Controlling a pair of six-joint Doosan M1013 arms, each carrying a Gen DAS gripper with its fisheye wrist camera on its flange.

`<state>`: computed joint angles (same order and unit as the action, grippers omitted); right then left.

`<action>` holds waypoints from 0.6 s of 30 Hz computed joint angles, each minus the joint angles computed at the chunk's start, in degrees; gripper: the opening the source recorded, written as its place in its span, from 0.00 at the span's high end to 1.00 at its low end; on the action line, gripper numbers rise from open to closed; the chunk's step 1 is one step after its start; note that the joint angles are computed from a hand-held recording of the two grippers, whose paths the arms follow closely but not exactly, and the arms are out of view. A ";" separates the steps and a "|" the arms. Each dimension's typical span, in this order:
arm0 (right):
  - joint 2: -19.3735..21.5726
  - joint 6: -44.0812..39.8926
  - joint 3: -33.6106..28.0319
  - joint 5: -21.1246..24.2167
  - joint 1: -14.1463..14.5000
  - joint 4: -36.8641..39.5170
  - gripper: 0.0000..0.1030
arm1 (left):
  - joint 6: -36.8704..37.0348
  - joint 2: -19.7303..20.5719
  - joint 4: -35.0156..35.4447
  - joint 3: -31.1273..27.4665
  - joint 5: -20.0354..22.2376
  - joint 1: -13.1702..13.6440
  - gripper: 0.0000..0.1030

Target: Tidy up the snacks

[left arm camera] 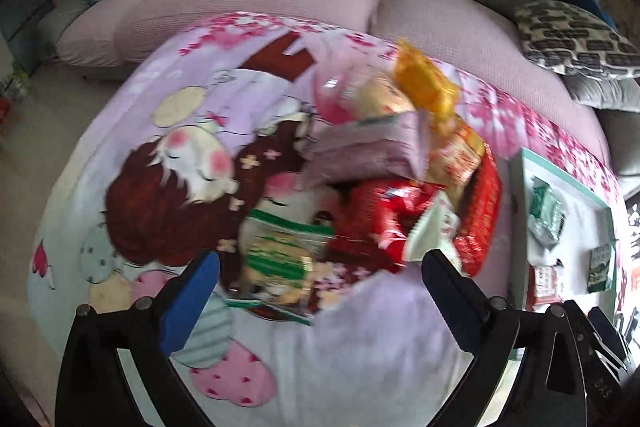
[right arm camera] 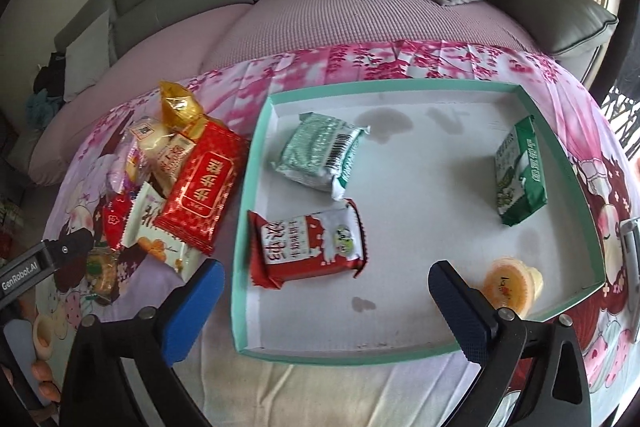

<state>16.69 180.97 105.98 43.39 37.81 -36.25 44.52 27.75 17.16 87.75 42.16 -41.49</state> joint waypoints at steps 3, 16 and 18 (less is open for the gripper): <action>0.34 0.20 -0.62 -0.76 0.44 -0.67 0.00 | -0.30 -0.20 -0.50 0.44 0.05 1.03 0.02; 5.63 -9.50 -7.09 -3.59 1.80 1.96 0.01 | 8.05 2.00 -11.47 0.07 1.01 3.95 0.02; 6.22 -10.48 -7.71 -3.91 1.62 2.64 0.03 | 9.29 2.70 -12.46 -0.52 1.88 3.94 0.02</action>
<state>22.90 170.48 98.28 39.48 39.43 -33.61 53.81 30.45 4.70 87.23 44.04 -37.55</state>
